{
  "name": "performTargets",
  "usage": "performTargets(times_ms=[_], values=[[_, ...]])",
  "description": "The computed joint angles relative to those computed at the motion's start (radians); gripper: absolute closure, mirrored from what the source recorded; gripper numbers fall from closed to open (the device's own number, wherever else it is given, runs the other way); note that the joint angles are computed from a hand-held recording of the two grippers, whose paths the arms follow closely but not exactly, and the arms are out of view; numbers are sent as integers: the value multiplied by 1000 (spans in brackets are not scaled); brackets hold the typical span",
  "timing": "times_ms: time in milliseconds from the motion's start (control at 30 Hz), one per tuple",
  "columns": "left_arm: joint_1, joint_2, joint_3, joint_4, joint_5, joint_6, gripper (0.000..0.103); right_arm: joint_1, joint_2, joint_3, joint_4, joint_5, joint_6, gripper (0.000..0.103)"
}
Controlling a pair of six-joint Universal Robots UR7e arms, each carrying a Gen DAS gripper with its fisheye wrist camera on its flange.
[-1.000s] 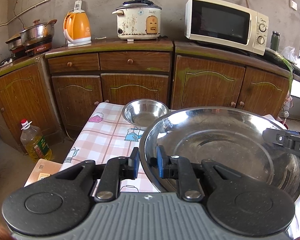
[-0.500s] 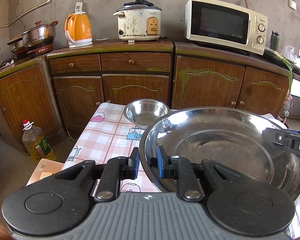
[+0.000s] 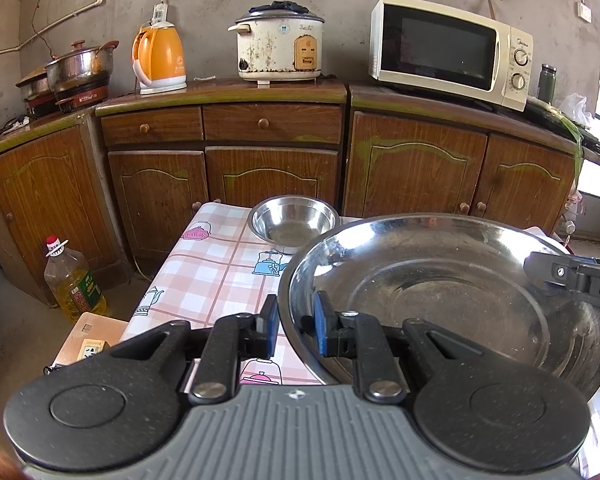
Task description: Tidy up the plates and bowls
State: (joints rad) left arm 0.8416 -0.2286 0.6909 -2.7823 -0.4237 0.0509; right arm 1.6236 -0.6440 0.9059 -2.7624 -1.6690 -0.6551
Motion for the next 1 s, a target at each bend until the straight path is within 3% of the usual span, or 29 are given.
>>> performTargets(times_ms=[1000], values=[[-14,-33,87,-52,8,-4,84,-4,-33,60,-30,17,-9,79]])
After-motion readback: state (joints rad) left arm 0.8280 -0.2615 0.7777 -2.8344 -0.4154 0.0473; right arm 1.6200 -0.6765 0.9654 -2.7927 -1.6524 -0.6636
